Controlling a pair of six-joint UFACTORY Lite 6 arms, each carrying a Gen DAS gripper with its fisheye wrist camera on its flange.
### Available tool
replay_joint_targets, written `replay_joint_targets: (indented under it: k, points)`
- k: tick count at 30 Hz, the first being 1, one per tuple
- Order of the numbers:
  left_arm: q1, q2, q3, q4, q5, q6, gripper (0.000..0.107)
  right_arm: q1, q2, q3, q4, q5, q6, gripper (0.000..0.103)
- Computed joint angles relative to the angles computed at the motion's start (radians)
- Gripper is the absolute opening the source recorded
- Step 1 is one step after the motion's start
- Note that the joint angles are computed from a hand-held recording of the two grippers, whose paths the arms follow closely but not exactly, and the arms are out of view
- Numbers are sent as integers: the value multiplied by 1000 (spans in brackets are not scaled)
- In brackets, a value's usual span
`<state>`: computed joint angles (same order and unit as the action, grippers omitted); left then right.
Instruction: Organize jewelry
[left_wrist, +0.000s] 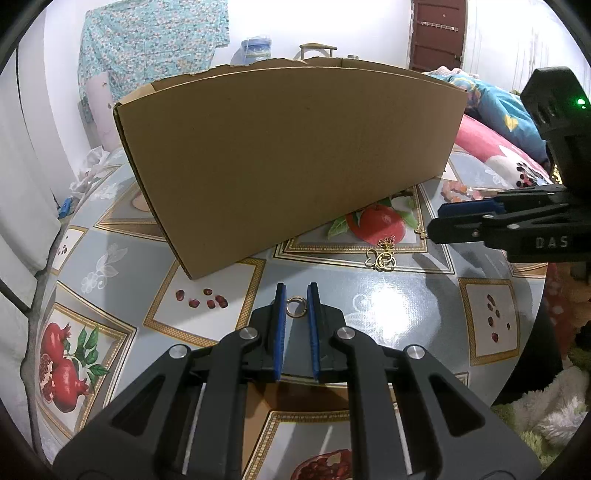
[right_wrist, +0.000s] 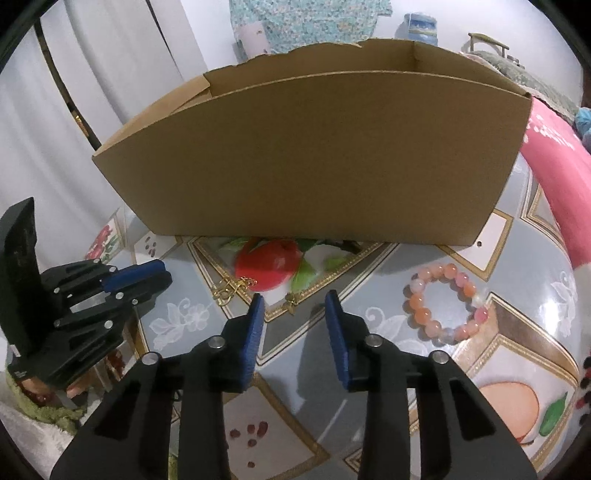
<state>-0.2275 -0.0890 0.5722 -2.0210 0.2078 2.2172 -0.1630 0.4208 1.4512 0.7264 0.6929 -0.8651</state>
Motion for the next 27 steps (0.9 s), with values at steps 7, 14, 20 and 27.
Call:
replay_joint_targets:
  k: [7, 14, 20, 27]
  points:
    - [4, -5, 0, 19, 4, -19, 10, 46, -5, -24, -31, -68, 39, 25]
    - [6, -5, -1, 17, 6, -18, 10, 102, -28, -55, -145, -157, 125, 9]
    - [7, -3, -1, 8, 9, -7, 10, 75, -13, -36, -88, -120, 101, 7]
    - [2, -1, 1, -5, 10, 0, 10, 22, -31, -44, -10, -73, 52, 7]
